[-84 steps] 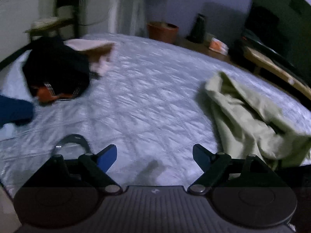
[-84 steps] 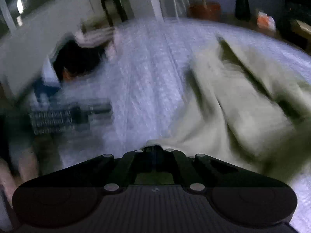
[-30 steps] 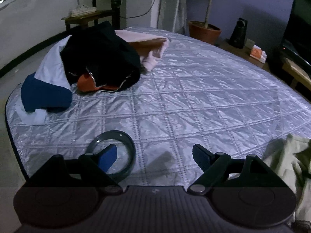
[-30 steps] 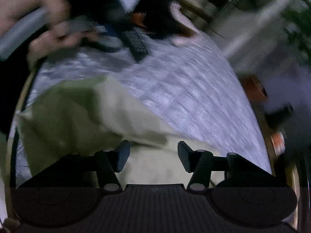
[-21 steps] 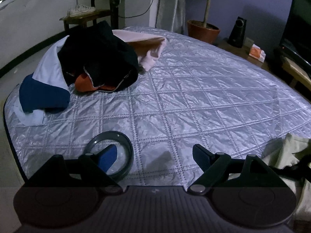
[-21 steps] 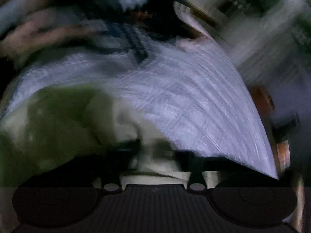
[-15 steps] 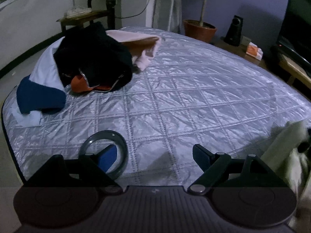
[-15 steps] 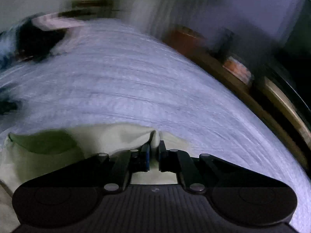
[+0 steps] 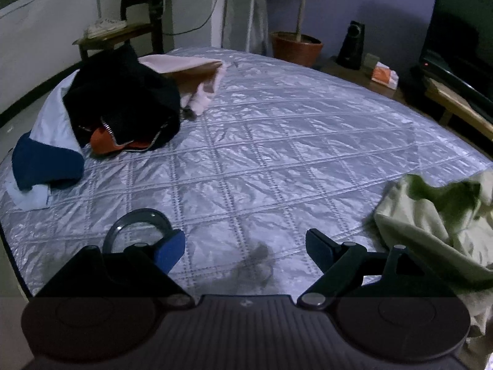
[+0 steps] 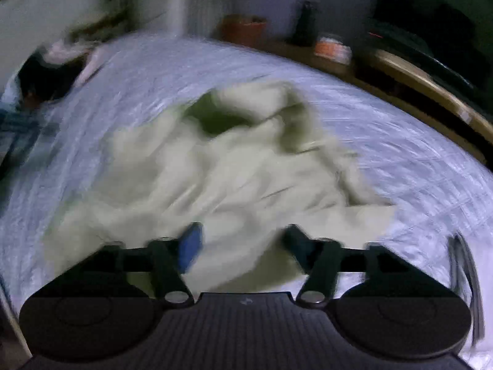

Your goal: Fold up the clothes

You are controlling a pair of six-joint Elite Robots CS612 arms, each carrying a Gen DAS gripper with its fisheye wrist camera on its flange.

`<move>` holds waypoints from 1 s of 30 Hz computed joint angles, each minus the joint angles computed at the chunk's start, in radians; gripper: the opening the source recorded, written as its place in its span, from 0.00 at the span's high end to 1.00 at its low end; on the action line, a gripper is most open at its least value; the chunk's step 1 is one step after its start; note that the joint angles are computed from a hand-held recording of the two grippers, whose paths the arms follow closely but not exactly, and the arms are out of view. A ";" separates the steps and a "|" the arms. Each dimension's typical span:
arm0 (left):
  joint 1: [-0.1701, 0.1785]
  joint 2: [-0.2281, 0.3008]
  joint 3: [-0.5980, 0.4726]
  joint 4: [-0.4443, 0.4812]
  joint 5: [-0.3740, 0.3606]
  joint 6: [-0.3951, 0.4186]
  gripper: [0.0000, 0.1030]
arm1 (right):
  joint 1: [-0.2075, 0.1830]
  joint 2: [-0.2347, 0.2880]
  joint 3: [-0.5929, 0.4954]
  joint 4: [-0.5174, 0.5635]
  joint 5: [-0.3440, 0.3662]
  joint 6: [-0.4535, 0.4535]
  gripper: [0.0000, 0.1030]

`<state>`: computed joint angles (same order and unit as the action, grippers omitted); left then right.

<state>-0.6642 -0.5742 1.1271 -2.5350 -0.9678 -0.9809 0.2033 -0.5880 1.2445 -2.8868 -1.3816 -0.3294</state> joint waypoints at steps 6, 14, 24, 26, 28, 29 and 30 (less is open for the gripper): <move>-0.005 0.011 -0.007 -0.064 -0.026 0.070 0.19 | -0.015 -0.015 0.016 0.021 -0.002 0.070 0.75; -0.004 0.024 -0.019 -0.128 -0.108 0.128 0.17 | -0.068 -0.110 0.173 -0.161 -0.028 0.290 0.85; -0.003 0.027 -0.017 -0.177 -0.165 0.163 0.09 | -0.057 -0.169 0.294 -0.200 -0.562 0.259 0.74; -0.001 0.027 -0.015 -0.181 -0.170 0.146 0.11 | -0.049 -0.177 0.304 -0.312 -0.440 0.263 0.63; -0.003 0.027 -0.018 -0.158 -0.151 0.129 0.15 | -0.039 -0.175 0.277 -0.287 -0.230 0.248 0.31; -0.004 0.027 -0.019 -0.153 -0.142 0.126 0.17 | -0.030 -0.162 0.250 -0.248 -0.141 0.228 0.31; -0.006 0.027 -0.020 -0.150 -0.132 0.125 0.18 | -0.020 -0.146 0.221 -0.210 -0.056 0.206 0.35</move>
<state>-0.6698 -0.5476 1.1074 -2.6851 -1.1000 -0.8555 0.1831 -0.7345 1.4650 -3.0964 -1.4376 -0.1238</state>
